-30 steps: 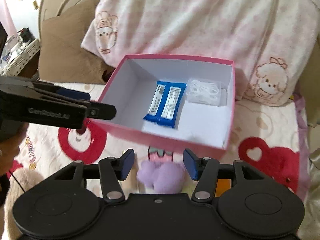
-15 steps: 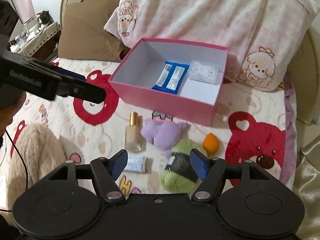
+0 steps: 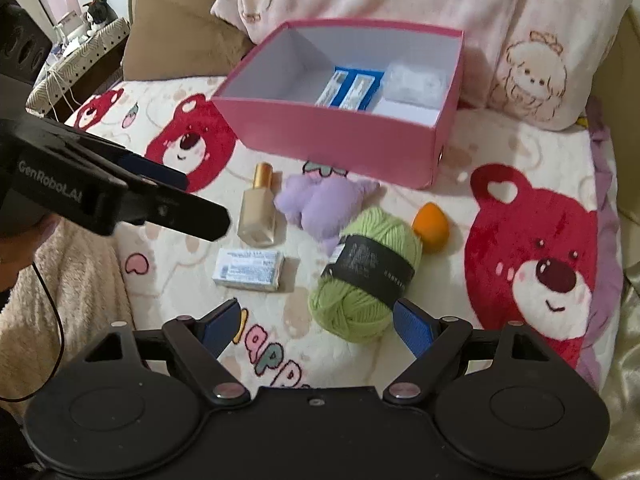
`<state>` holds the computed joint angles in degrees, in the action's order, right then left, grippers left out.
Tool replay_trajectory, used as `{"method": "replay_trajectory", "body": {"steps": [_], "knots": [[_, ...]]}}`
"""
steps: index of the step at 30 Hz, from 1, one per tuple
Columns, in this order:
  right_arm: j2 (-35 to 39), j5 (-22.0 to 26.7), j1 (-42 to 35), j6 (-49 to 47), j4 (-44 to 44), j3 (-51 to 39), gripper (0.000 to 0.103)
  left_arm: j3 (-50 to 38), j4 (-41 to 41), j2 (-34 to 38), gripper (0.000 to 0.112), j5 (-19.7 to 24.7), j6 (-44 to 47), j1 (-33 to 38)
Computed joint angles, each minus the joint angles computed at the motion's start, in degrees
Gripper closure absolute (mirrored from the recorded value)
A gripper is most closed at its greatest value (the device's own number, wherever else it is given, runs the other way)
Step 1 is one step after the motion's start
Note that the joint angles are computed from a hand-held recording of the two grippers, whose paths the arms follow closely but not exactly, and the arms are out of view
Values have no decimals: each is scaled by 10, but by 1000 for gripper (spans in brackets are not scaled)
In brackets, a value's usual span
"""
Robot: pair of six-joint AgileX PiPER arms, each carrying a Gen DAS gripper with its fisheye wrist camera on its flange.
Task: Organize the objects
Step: 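Withdraw the left gripper and move it to the green yarn ball, then close the left gripper on the green yarn ball's label band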
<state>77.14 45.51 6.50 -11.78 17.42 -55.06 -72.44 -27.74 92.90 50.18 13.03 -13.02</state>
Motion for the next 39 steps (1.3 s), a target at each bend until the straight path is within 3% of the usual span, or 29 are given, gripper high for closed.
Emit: {"method": "replay_trajectory", "body": {"steps": [3,8,13,16,19,22,26,28,32,39], "knots": [[12,-20,3,1,4,14,17,20,-10,9,23,-33,7,-14],[47,-64,38,87,-70,22,17,33,-60,47,23,-64,30,-24],[92,-77,45,117,-86,10,17,57,-149,80,25,-123,96,-27],[125,-76,42,147,-97,-1,17,61,-160,101,28,-152,108,-40],[154,-70,17,135,-65,-13,17,61,-148,117,33,-175,105,-54],[163,-76,-6,117,-20,-10,17,74,-195,131,43,-192,144,-54],[162,-106,25,186,-93,-4,25,89,-334,156,67,-164,253,-29],[173,-118,30,198,-106,-5,35,94,-374,164,71,-158,282,-26],[171,-128,48,233,-150,-3,47,109,-390,156,76,-175,294,-32],[96,-117,75,268,-174,16,49,125,-308,74,76,-160,225,-33]]}}
